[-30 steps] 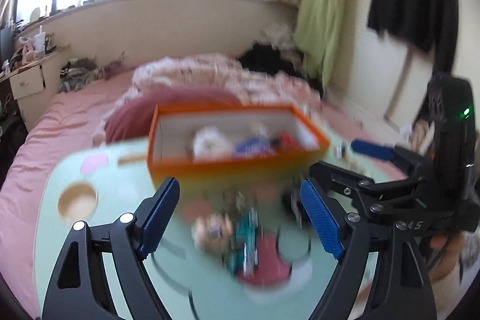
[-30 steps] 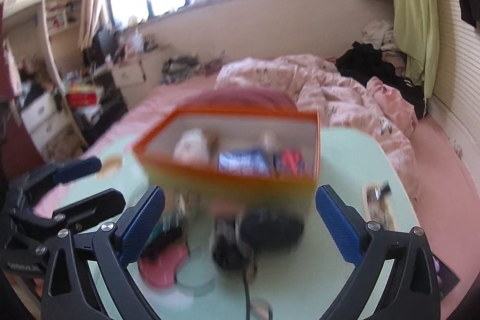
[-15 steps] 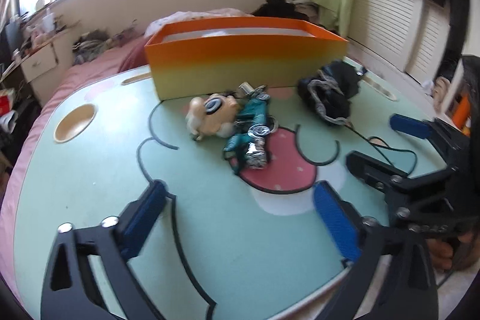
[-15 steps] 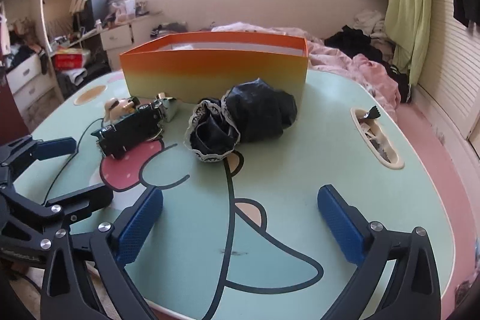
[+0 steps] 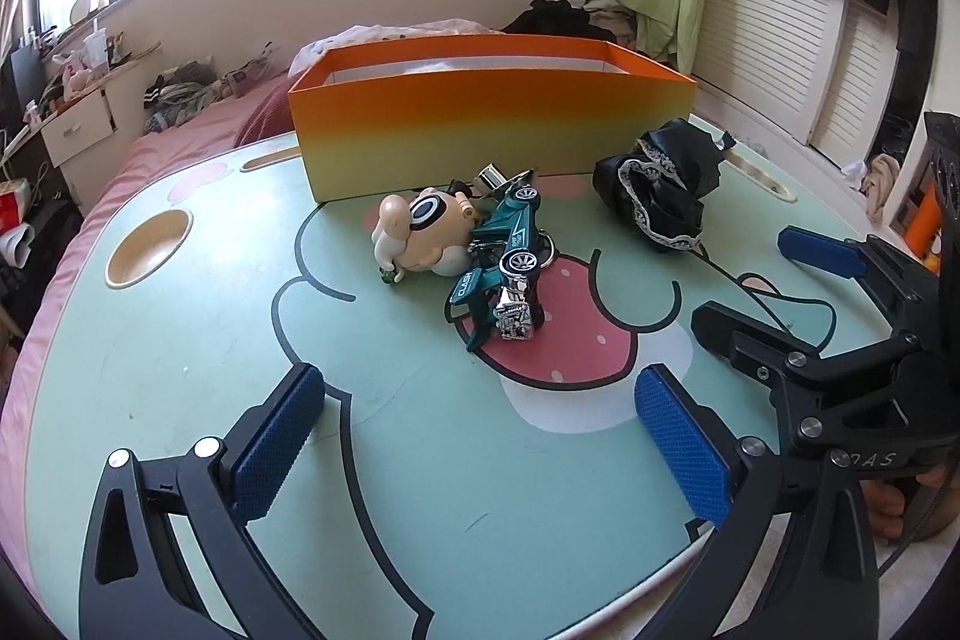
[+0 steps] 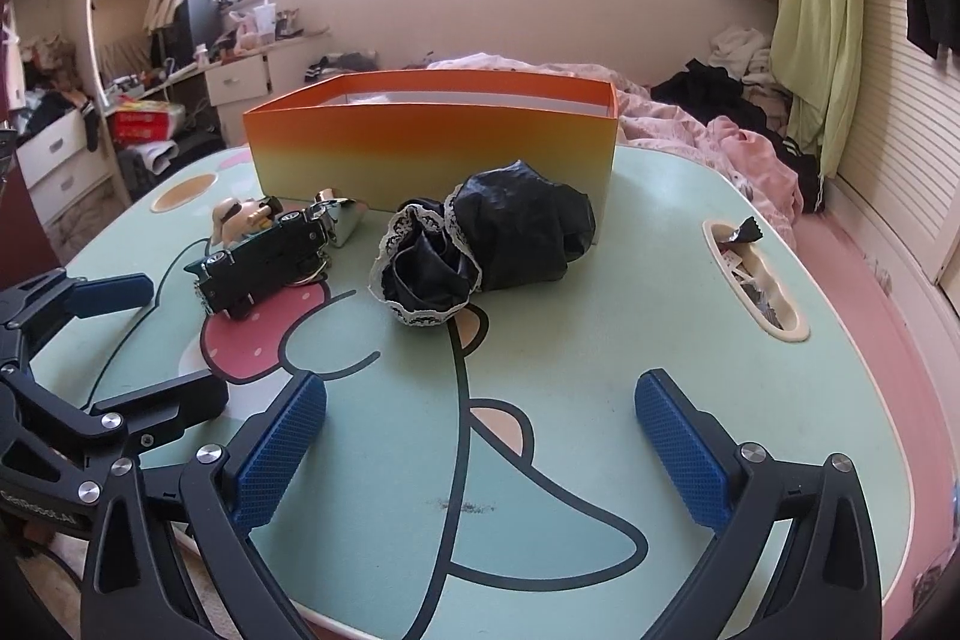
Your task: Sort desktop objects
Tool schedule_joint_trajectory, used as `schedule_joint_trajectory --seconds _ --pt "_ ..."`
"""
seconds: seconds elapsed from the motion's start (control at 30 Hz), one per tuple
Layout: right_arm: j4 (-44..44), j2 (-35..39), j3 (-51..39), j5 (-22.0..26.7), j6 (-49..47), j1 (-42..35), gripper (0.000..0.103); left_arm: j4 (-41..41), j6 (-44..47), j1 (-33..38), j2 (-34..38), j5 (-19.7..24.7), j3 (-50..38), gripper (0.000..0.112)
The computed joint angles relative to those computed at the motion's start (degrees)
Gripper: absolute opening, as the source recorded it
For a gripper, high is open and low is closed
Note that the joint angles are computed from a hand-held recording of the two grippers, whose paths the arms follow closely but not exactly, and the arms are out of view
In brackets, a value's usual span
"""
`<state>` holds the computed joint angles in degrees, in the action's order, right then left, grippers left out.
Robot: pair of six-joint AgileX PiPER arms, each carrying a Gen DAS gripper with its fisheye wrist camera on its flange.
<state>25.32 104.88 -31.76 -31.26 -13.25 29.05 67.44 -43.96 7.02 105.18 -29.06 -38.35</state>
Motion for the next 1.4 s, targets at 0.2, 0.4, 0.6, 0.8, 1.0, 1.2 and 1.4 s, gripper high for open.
schedule_joint_trajectory --seconds 0.2,0.4,0.6,0.8,1.0,1.2,1.4 --pt "-0.6 0.1 0.0 -0.2 0.3 -0.2 0.103 -0.2 0.0 -0.1 0.1 0.1 -0.2 0.103" --pt "-0.4 0.0 0.2 -0.3 0.3 0.0 0.103 -0.3 0.1 -0.2 0.1 0.1 -0.1 0.103" --pt "-0.6 0.1 0.2 -0.5 0.4 -0.1 0.103 -0.2 -0.3 -0.4 0.2 0.3 -0.4 0.103" --pt "-0.7 0.0 0.2 -0.5 0.4 -0.1 0.103 -0.2 -0.4 -0.5 0.1 0.4 -0.4 0.103" --pt "-0.7 0.1 0.3 -0.6 0.5 -0.1 0.103 -0.4 -0.3 -0.5 0.1 0.4 -0.5 0.103" --pt "-0.9 0.1 0.4 -0.7 0.6 -0.1 0.103 -0.4 -0.4 -0.6 0.1 0.5 -0.5 0.103" --pt "-0.8 0.1 0.4 -0.8 0.7 -0.1 0.103 -0.7 -0.2 -0.7 0.1 0.5 -0.4 0.103"
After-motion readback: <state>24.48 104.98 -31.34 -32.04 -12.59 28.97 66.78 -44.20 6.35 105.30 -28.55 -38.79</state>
